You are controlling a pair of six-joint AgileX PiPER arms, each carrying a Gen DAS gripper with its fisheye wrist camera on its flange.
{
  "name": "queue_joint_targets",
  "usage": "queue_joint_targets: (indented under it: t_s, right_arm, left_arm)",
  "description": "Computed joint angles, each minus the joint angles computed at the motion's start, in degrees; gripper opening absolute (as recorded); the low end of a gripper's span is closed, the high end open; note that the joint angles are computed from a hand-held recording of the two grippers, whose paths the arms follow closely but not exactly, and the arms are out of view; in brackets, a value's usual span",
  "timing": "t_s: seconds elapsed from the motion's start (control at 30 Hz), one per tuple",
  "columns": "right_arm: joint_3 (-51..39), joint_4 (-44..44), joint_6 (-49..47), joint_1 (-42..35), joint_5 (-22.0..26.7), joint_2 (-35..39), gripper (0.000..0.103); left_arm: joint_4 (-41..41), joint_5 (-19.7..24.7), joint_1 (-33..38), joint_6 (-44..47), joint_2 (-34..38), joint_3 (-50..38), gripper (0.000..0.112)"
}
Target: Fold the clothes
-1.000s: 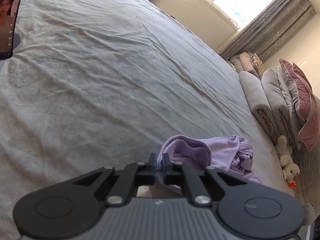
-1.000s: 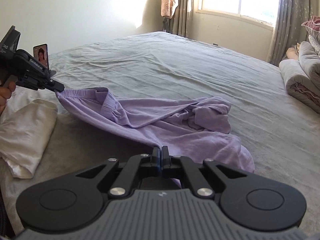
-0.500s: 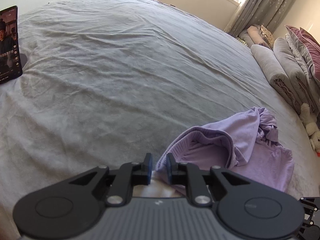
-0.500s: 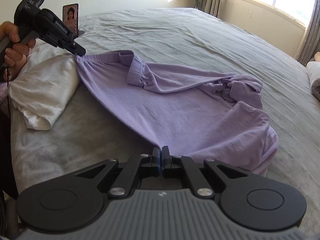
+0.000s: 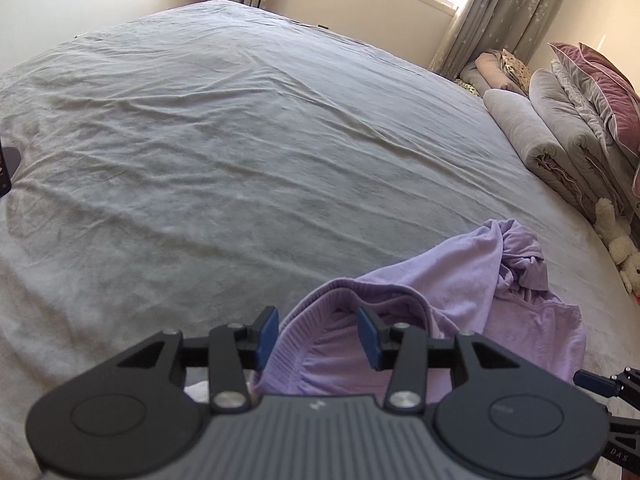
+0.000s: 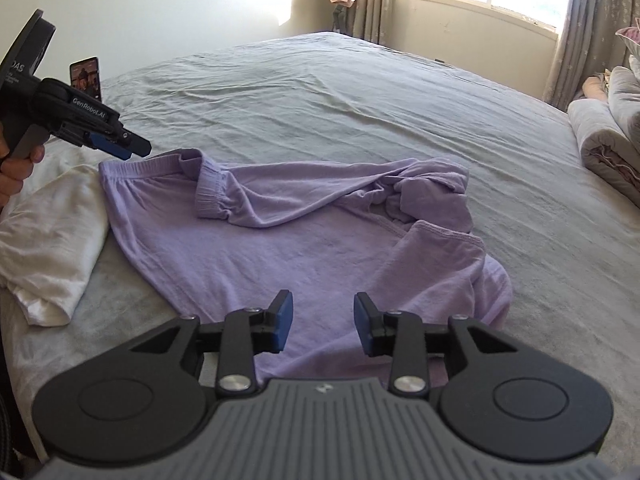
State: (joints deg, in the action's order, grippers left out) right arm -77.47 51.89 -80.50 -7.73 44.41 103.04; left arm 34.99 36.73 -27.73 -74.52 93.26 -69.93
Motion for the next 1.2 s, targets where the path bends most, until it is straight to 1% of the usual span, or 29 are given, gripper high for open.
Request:
queue_joint_targets:
  t_s: [0.1, 0.17, 0.2, 0.33, 0.5, 0.6, 0.67, 0.73, 0.87, 0.9, 0.93, 0.97, 1.03, 1.1, 1.13, 1.2]
  right_arm:
    - [-1.1, -1.2, 5.2, 0.1, -3.7, 0.9, 0.043]
    - [-2.4, -2.8, 10.4, 0.0, -5.7, 1.8, 0.044]
    - [-3.3, -3.5, 13.2, -0.3, -6.3, 2.4, 0.044]
    - [-7.4, -5.9, 24.6, -2.1, -6.8, 5.2, 0.044]
    - [-9.9, -8.6, 34.2, -3.9, -8.1, 7.7, 0.044]
    - [-10.8, -9.7, 37.1, -4.4, -9.3, 9.2, 0.044]
    - [-11.4, -9.1, 37.8, -4.7, -9.8, 10.3, 0.044]
    - [-12.1, -6.1, 37.0, -5.1, -9.4, 11.6, 0.044]
    - [-12.3, 2.1, 33.5, -5.2, -9.0, 13.9, 0.044]
    - [-11.9, 3.7, 32.5, -5.1, -9.2, 14.1, 0.039]
    - [-11.6, 5.4, 31.6, -5.0, -9.4, 14.4, 0.010]
    - [-11.2, 6.6, 30.9, -4.9, -9.8, 14.2, 0.007]
    - [-9.6, 9.3, 28.8, -4.9, -11.6, 12.6, 0.007]
    - [-6.5, 15.4, 21.9, -4.7, -13.2, 10.0, 0.007]
    - [-5.3, 18.8, 17.9, -4.9, -12.8, 9.0, 0.007]
    - [-3.8, 24.7, 10.6, -5.7, -9.6, 7.5, 0.007]
  left_arm:
    - [0.7, 0.3, -0.6, 0.4, 2.3, -2.4, 0.048]
    - [3.4, 0.0, -1.4, -1.5, 3.5, -3.2, 0.058]
    - [4.6, -0.1, -1.7, -2.2, 4.2, -3.6, 0.059]
    - [7.8, -0.3, -2.7, -3.3, 6.9, -5.2, 0.060]
    - [13.4, -0.8, -4.2, -5.6, 9.1, -5.9, 0.061]
    - [17.8, -1.3, -4.9, -9.7, 9.6, -5.6, 0.061]
    - [19.6, -2.7, -4.7, -12.3, 9.6, -5.3, 0.061]
    - [22.5, -4.2, -4.6, -16.1, 9.9, -4.9, 0.060]
    - [28.3, -5.1, -5.2, -23.9, 11.0, -5.3, 0.060]
    - [29.9, -5.7, -5.3, -25.9, 11.1, -5.4, 0.060]
    - [31.5, -6.6, -5.4, -27.9, 11.1, -5.3, 0.060]
    - [33.1, -7.9, -5.5, -30.1, 11.1, -5.1, 0.060]
    - [37.0, -10.4, -5.6, -34.9, 11.0, -4.7, 0.060]
    - [38.5, -13.3, -5.6, -37.0, 11.1, -4.8, 0.060]
    - [38.0, -14.6, -5.5, -36.8, 11.2, -5.0, 0.060]
    - [34.5, -17.6, -5.4, -34.0, 11.7, -5.8, 0.060]
